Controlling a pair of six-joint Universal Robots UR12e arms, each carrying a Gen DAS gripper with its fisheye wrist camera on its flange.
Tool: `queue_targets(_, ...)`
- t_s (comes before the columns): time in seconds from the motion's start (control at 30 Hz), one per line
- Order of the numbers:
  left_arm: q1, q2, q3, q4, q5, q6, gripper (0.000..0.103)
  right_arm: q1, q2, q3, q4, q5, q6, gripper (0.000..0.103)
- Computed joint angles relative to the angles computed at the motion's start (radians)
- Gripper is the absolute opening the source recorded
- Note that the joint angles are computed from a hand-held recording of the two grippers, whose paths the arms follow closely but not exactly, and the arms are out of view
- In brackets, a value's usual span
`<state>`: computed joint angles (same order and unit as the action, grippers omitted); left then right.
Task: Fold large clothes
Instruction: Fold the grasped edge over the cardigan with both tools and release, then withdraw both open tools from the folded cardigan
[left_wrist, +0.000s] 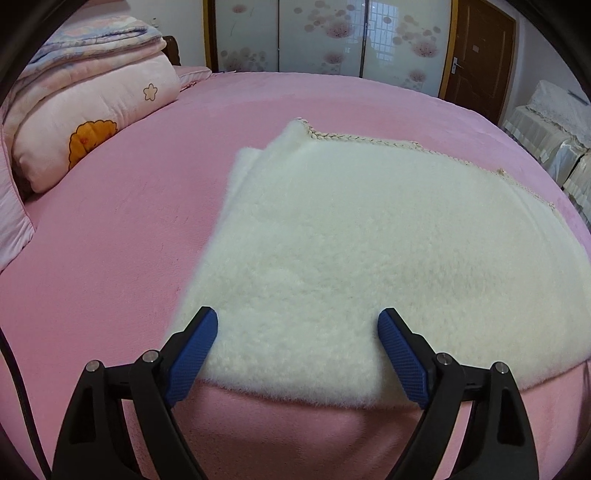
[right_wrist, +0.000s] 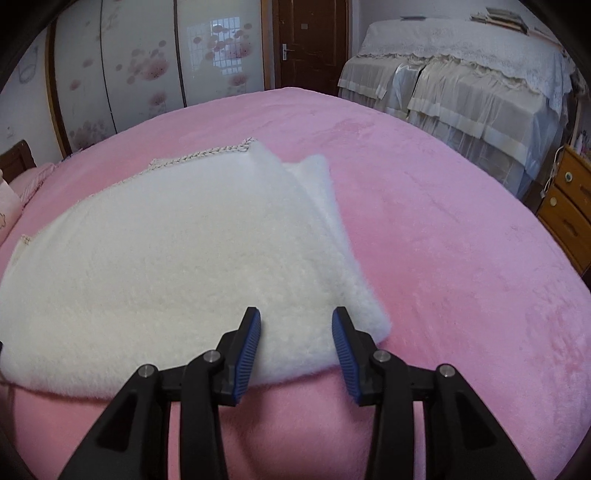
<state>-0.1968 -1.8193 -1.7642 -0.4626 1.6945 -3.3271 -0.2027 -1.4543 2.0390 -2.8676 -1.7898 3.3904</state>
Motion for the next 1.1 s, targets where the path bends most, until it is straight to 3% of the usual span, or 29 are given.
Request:
queue_targets(0.23,0.000,-0.002,0.026,-0.060,0.002,-0.010,0.088,-0.004,-0.020,0.000,0.046,0.011,0.020,0.041)
queue_targets(0.53,0.014,0.056,0.023,-0.118,-0.071,-0.060,0.088,0.002,-0.077,0.007,0.103,0.070,0.064,0.041)
queue_targets(0.73,0.022,0.118,0.011,-0.163,-0.112,-0.072,0.088,0.036,-0.127,0.003,0.143,0.041,0.047,0.041)
queue_targets(0.87,0.026,0.160,-0.001,-0.190,-0.140,-0.070,0.088,0.057,-0.172,0.008,0.146,0.036,0.045,0.048)
queue_targets(1.1,0.037,0.249,-0.051,-0.180,-0.247,-0.047,0.088,0.104,-0.236,0.014,0.128,0.038,0.012,0.049)
